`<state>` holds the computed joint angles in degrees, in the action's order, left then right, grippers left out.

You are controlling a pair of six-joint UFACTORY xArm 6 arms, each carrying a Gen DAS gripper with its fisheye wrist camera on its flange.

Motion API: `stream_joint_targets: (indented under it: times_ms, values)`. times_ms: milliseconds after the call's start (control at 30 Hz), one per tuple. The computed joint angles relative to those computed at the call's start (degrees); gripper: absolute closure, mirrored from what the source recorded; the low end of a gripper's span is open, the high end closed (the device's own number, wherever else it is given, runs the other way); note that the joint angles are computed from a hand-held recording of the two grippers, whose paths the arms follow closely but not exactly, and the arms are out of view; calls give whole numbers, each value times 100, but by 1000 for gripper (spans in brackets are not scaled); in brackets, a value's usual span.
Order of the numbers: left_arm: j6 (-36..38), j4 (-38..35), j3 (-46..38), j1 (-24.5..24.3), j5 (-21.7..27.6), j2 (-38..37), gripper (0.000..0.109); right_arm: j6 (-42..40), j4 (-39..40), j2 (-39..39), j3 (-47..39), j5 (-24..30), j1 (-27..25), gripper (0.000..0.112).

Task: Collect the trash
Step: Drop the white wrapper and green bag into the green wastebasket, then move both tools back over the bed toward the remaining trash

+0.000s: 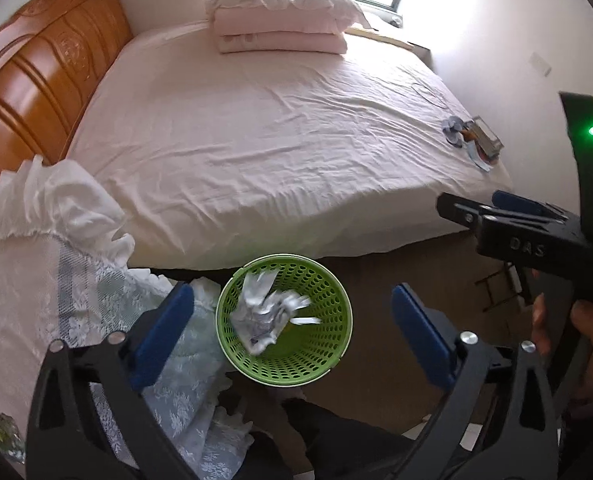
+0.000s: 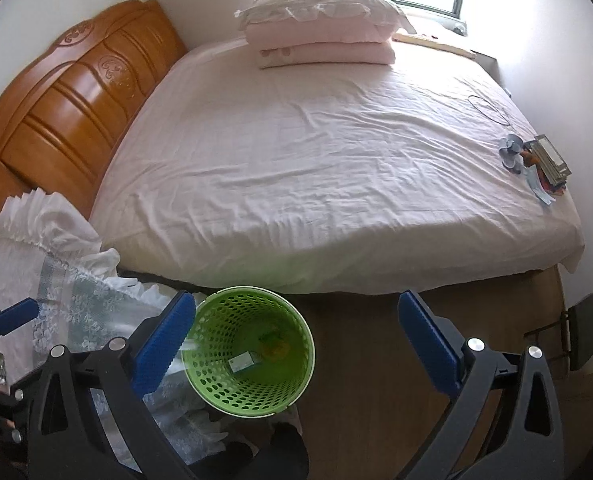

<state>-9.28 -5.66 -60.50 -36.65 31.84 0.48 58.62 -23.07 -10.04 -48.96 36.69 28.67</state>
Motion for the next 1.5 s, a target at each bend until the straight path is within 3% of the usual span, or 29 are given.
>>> stream_joint_targets:
  times_ms: [433,600,800,1067,1233,1500]
  values:
    - [-562,439,443,238,-207,-544,13,-106,245,277,-192,-67,136,12]
    - [-1368,1033,968,542,-509,-1186,13,-256,306,458,-479,-196,323,12]
    - [-2085,1579,1599,1038,-519,-2075,13,-869,551,985,-1251,-363,719,12]
    - [-3255,2354,2572,1784,77,-3512,13,-2463,1253,2274,-3090,-299,1392,12]
    - [-4158,3096,3111,2141,853,-4583,13,-3494,1877,3185,-4438,-138,1844,12]
    - [-4476,3284,3894,2771,2156,-6310,13,-4513,2455,4217,-6051,158,2368,12]
